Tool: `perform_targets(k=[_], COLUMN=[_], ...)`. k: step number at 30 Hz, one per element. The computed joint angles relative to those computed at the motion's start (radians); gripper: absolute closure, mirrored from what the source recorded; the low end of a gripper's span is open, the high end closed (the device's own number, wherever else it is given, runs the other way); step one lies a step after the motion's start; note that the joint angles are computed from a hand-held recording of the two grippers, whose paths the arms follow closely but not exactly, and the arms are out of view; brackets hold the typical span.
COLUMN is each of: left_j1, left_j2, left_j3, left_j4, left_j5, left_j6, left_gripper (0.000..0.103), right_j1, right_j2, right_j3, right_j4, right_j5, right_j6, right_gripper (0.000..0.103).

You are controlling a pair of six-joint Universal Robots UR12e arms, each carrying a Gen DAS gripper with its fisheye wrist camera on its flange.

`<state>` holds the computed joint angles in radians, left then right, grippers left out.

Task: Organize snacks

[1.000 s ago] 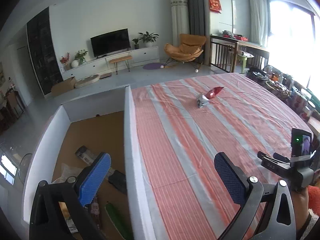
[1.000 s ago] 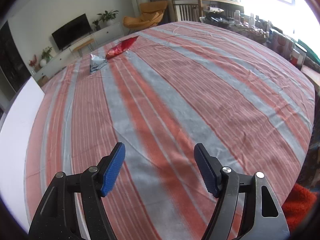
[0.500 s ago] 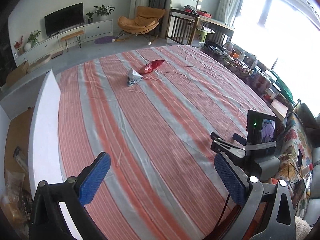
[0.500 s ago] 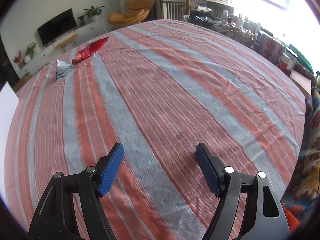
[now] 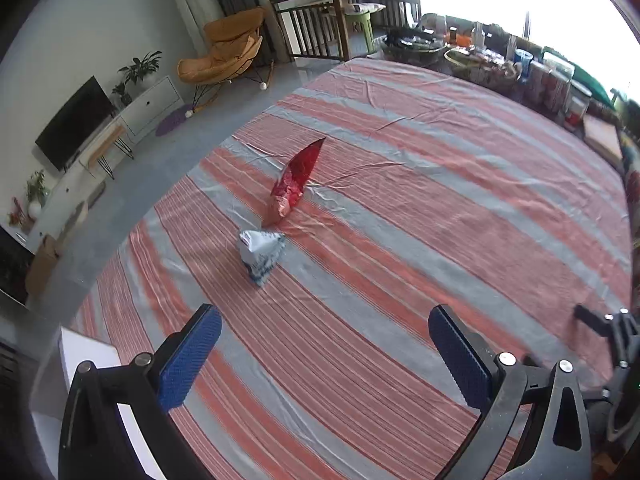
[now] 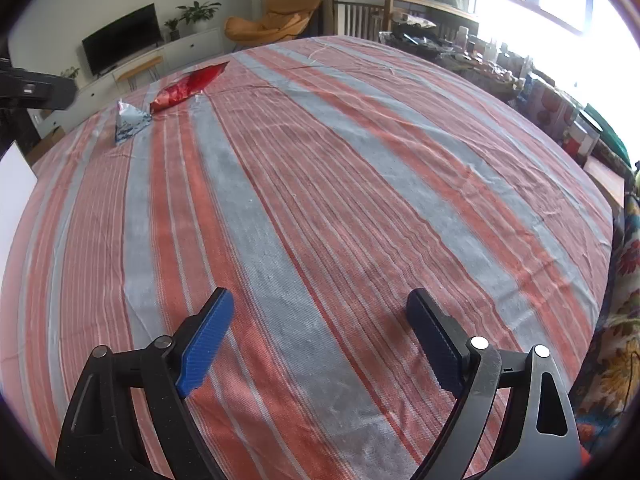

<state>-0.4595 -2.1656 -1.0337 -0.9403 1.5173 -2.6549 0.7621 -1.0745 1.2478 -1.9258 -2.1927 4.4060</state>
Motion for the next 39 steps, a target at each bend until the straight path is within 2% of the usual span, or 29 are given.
perform_targets(k=[2,7,11,14,15,17,21,26,29,32,35,39], left_j1=[-0.002,0.014,0.023,0.022,0.024,0.039,0.048,0.073,0.09,0.095,0.098,0.094], left_j2=[-0.061,-0.199,-0.25,-0.265,-0.263,-0.243,-0.199,-0.098,-0.024,0.052,0.128,0.195], left_j3=[0.08,0.285,0.336,0.328,0.312,0.253,0.155,-0.006,-0.112,-0.22,-0.322,-0.422], left_j4=[-0.016,-0.139,-0.16,-0.13,-0.105,-0.016,0.096,0.172,0.187,0.202,0.219,0.234], left_j5=[0.037,0.032,0.03,0.036,0.03,-0.05,-0.063,-0.104,-0.121,-0.101,-0.114,-0.119], left_j6=[-0.028,-0.18,-0.258,-0.292,-0.301,-0.349,-0.387,-0.439,-0.449,-0.418,-0.414,-0.437], left_gripper=[0.002,0.004,0.006,0.007,0.015,0.054,0.056,0.056,0.056,0.056,0.055,0.055], right_j1=[-0.001,-0.002,-0.002,-0.002,-0.002,-0.003,-0.002,-0.003,-0.003,-0.003,-0.003,-0.003], right_j2=[0.001,0.005,0.005,0.005,0.005,0.005,0.005,0.005,0.005,0.005,0.005,0.005], right_j3=[-0.001,-0.003,-0.001,-0.002,-0.002,-0.002,-0.004,-0.004,-0.003,-0.003,-0.003,-0.003], right_j4=[-0.003,-0.009,-0.012,-0.012,-0.011,-0.012,-0.01,-0.011,-0.011,-0.011,-0.011,-0.011], right_j5=[0.0,-0.004,-0.006,-0.005,-0.005,-0.005,-0.006,-0.006,-0.006,-0.006,-0.006,-0.006], right_j6=[-0.005,-0.01,-0.012,-0.013,-0.013,-0.013,-0.013,-0.014,-0.014,-0.014,-0.014,-0.014], right_gripper=[0.009,0.008,0.008,0.008,0.008,0.008,0.008,0.008,0.008,0.008,0.008,0.008])
